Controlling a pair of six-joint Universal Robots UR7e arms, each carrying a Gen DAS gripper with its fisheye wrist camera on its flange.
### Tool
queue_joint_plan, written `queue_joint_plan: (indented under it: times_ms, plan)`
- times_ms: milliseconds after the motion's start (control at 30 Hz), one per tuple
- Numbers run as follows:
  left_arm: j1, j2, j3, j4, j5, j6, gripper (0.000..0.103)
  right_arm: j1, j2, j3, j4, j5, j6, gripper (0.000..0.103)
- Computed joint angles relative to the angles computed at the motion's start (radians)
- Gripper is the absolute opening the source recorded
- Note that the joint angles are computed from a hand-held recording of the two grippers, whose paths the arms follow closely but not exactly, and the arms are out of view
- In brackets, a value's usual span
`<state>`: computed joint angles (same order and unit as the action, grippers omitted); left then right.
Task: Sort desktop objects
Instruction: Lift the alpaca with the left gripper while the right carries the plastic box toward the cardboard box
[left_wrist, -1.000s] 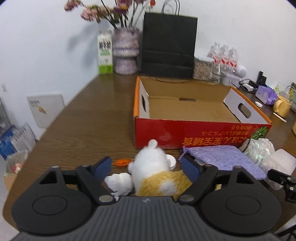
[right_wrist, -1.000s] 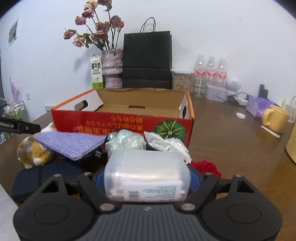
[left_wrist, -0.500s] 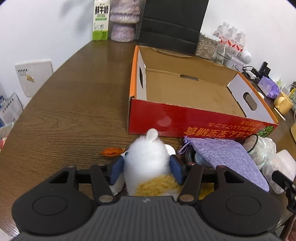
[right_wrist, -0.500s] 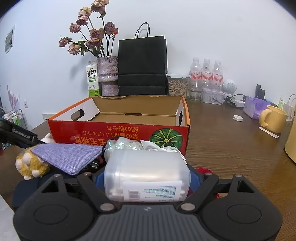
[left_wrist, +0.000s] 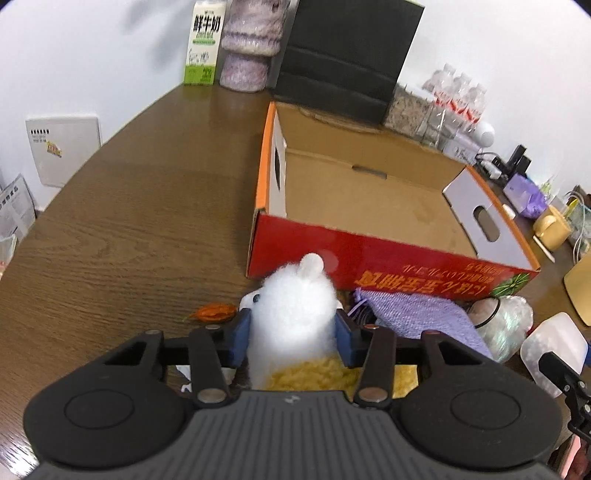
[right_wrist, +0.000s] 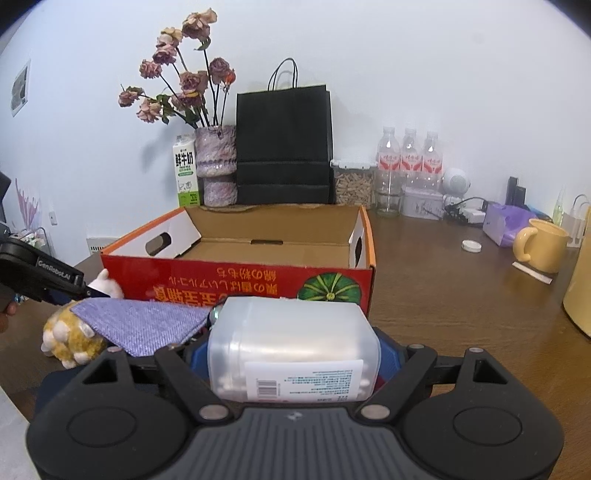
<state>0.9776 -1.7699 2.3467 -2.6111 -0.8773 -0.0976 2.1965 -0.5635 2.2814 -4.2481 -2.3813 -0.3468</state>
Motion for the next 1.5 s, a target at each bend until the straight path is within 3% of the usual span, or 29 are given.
queue_joint_plan:
  times_ms: [467, 700, 1067, 1300, 1500]
  plan:
    - [-0.146, -0.123, 0.067, -0.128, 0.070, 0.082, 0.045, 0.032, -0.019, -0.026, -0.023, 0.001, -0.049, 0.082]
    - [-0.232, -0.109, 0.093, -0.315, 0.145, 0.178, 0.045, 0.032, -0.029, -0.061, -0.035, 0.015, -0.095, 0.082]
    - [-0.232, 0.102, 0.015, -0.625, 0.142, 0.323, 0.045, -0.004, -0.052, -0.181, 0.037, 0.052, -0.186, 0.082]
    - [-0.176, 0.337, -0.094, -0.813, 0.138, 0.427, 0.045, -0.051, -0.038, -0.316, 0.169, 0.062, -0.218, 0.082]
    - [-0.109, 0.524, -0.226, -0.849, 0.172, 0.449, 0.045, -0.106, -0.003, -0.475, 0.352, 0.043, -0.208, 0.082]
